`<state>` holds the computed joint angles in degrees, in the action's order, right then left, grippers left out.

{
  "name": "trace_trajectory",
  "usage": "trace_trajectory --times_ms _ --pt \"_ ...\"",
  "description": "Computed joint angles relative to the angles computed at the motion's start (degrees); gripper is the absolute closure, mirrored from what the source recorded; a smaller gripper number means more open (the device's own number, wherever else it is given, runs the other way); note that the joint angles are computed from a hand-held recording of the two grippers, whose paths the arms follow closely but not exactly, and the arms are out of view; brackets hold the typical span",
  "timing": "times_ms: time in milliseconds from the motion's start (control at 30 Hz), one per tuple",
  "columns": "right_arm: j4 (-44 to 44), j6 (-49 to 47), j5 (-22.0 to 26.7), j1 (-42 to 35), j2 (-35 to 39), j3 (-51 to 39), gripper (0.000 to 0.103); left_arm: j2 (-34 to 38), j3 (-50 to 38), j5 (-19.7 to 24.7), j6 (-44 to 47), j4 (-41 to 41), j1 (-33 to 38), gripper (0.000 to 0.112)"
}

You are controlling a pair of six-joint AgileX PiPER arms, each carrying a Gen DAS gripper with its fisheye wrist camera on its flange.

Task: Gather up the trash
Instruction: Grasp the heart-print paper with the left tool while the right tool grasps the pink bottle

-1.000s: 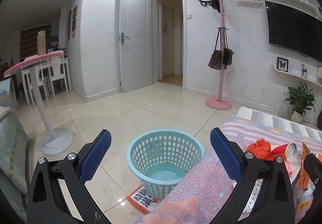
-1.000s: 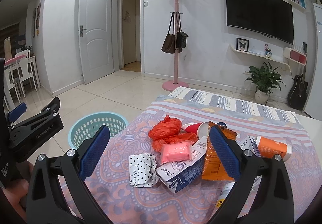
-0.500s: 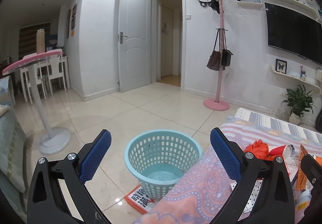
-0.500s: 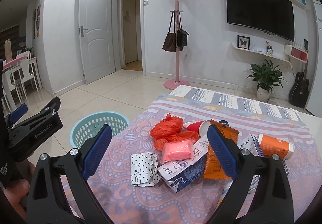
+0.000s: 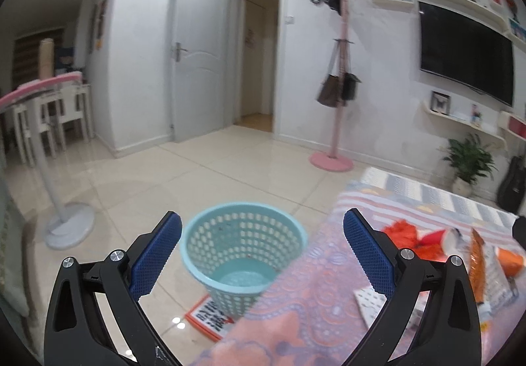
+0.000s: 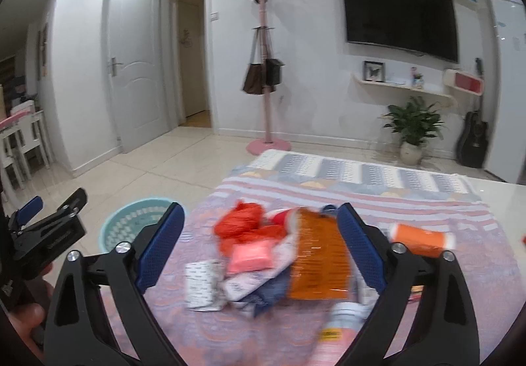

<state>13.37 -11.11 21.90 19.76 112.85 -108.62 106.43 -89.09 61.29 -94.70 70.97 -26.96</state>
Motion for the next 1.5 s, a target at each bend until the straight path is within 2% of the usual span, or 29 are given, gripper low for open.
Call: trace_trajectory --times_ms 100,167,300,400,533,633,767,933,1067,1133,1333,1367,1400,1467,1500 --pt "-1.6 2.5 0.8 -3.0 -0.9 2.0 0.024 0.2 0.0 -6.7 3.6 -3.4 1.1 0.017" --pt "-1.5 3.7 2.9 -4.8 -0.9 2.8 0.026 1.3 -1.0 -12.5 8.3 -8.9 2.7 0.017" --pt "-0.1 3.5 4.9 -7.8 -1.3 6.2 0.026 5.0 -5.0 -22.2 23.5 -27.8 7.3 0.017" --pt "0.3 2.4 5.5 -8.3 -1.7 8.5 0.026 7.9 -7.0 -25.8 32.1 -38.5 9.1 0.017" --pt "-2.5 4.5 8.3 -7.2 -2.3 10.4 0.026 11.8 -9.2 -26.5 42.9 -49.4 9.8 0.018" --pt "-3.6 5.1 8.9 -6.9 -2.6 11.9 0.026 13.0 -9.4 -26.4 47.1 -54.5 9.9 0.019" --pt "-2.8 5.6 13.6 -7.1 -1.4 10.4 0.026 14.9 -11.9 -25.3 51.7 -56.7 8.9 0.02" --pt "-7.8 9.8 16.5 -6.1 0.7 8.2 0.026 19.2 -19.2 -19.9 53.6 -55.2 7.1 0.02" --pt "-6.9 10.0 19.9 -6.7 2.8 6.3 0.026 22.7 -24.9 -13.8 53.9 -54.3 7.2 0.035" --pt "-6.2 10.0 21.4 -6.9 3.8 5.6 0.026 22.6 -24.6 -13.9 53.2 -53.5 7.3 0.038" --pt "-2.3 8.9 24.1 -8.7 5.5 4.4 0.026 20.9 -21.8 -16.4 52.6 -53.4 8.6 0.061" --pt "-1.6 8.7 24.4 -9.0 5.6 4.3 0.029 20.4 -20.8 -17.5 52.8 -53.7 9.0 0.065" --pt "-1.2 8.4 24.7 -9.2 5.7 4.1 0.039 19.9 -19.9 -18.4 52.8 -53.8 9.2 0.069" --pt "1.3 5.8 25.3 -9.4 5.6 3.8 0.053 18.0 -16.7 -21.6 52.9 -54.0 9.9 0.075" --pt "-0.5 6.4 24.5 -8.6 5.3 4.3 0.055 17.4 -15.9 -22.3 52.8 -53.7 9.9 0.081"
